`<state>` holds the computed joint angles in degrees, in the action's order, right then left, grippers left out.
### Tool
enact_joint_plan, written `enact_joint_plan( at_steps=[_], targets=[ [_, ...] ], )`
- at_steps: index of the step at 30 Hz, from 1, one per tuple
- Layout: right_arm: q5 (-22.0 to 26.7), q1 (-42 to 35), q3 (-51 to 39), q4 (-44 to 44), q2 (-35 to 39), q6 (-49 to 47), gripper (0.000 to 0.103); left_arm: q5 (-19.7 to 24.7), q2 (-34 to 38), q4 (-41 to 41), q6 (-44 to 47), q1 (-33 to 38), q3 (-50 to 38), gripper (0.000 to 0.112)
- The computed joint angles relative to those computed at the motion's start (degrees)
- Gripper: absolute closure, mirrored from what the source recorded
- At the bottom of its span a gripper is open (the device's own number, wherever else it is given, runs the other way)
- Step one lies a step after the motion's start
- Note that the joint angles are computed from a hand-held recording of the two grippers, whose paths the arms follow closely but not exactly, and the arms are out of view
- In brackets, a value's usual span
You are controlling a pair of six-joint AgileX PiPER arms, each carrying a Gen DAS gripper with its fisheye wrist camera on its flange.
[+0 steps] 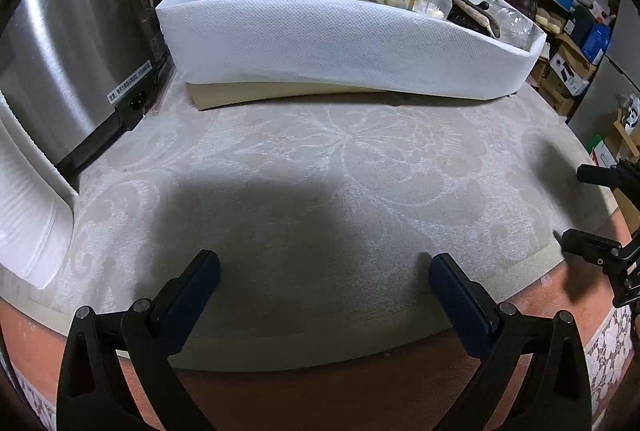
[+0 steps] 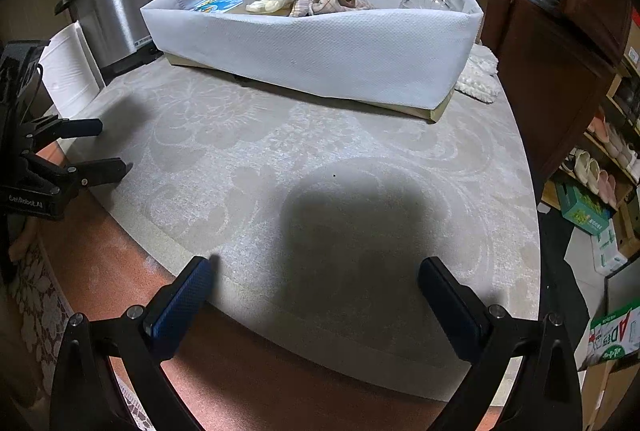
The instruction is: Organize objects
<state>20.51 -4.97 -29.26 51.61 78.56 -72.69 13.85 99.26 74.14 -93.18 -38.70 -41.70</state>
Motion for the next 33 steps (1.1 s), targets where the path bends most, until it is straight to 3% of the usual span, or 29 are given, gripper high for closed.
enact_joint_plan(
  at_steps=[4,29,33],
  targets=[
    [2.0,-1.1,-1.1,1.0,0.9,-3.7,0.000,0.0,0.0,0.0,0.0,0.0,0.0,0.010],
    [2.1,-1.0,-0.9,0.6,0.6,-3.2,0.000,-0.1,0.1,-0.2,0.3,0.1,-0.1,0.010],
    [-0.3,0.9,-0.8,-1.7,0.3,2.8,0.000,0.0,0.0,-0.1,0.0,0.0,0.1,0.010]
  ],
)
